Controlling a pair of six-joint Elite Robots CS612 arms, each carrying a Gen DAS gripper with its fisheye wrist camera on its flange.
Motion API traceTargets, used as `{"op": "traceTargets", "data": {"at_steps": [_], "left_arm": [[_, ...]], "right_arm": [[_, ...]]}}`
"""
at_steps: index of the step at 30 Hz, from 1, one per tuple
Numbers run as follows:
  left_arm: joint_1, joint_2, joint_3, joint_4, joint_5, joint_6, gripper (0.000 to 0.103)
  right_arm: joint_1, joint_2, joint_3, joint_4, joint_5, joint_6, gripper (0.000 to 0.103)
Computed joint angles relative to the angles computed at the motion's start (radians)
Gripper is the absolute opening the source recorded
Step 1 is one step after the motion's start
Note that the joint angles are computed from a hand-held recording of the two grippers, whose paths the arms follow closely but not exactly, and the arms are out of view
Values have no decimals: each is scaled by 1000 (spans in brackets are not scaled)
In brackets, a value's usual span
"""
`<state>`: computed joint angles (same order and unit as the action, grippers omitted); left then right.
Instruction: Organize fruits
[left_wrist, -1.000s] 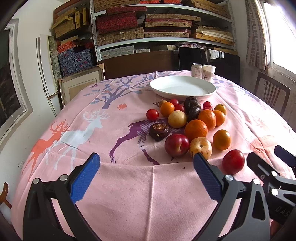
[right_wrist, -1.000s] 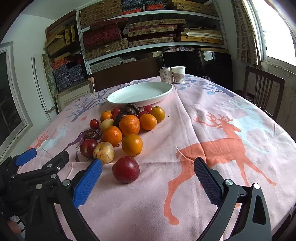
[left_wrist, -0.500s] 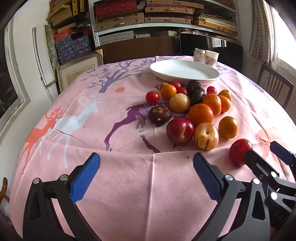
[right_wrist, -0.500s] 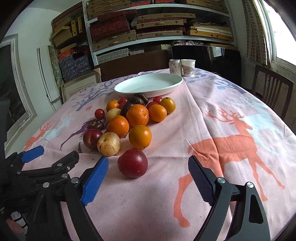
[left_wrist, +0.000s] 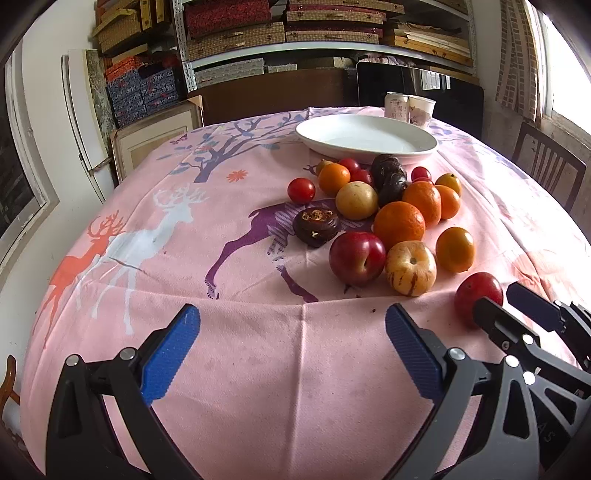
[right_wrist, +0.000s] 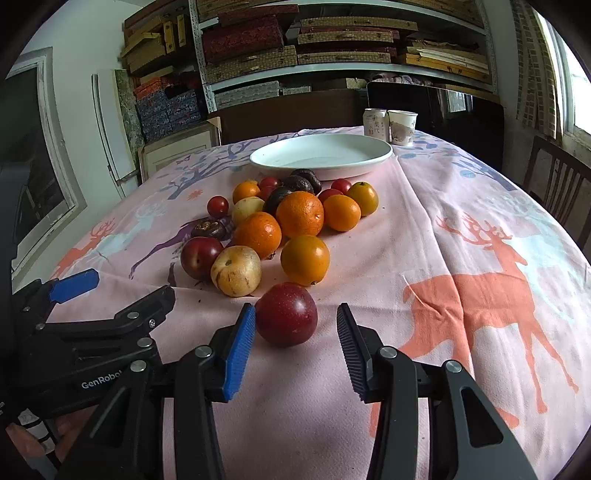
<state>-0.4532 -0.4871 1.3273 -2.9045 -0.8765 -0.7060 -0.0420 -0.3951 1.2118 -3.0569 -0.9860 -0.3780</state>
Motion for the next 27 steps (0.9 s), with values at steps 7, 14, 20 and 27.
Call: {"op": "traceTargets", "data": {"at_steps": [7, 14, 20, 27], "left_arm": [[0, -1, 3, -10, -6, 5, 99], [-1, 0, 3, -10, 0, 4, 99], [0, -1, 9, -28, 3, 7, 99], [-1, -1, 15, -55, 3, 20, 99]], "right_arm": [[-2, 0, 0, -1, 5, 6, 46], [-2, -1, 2, -1, 8, 3, 46], [-2, -1, 3, -7, 12, 4, 46], [-3, -2, 13, -36, 9, 20, 46]]}}
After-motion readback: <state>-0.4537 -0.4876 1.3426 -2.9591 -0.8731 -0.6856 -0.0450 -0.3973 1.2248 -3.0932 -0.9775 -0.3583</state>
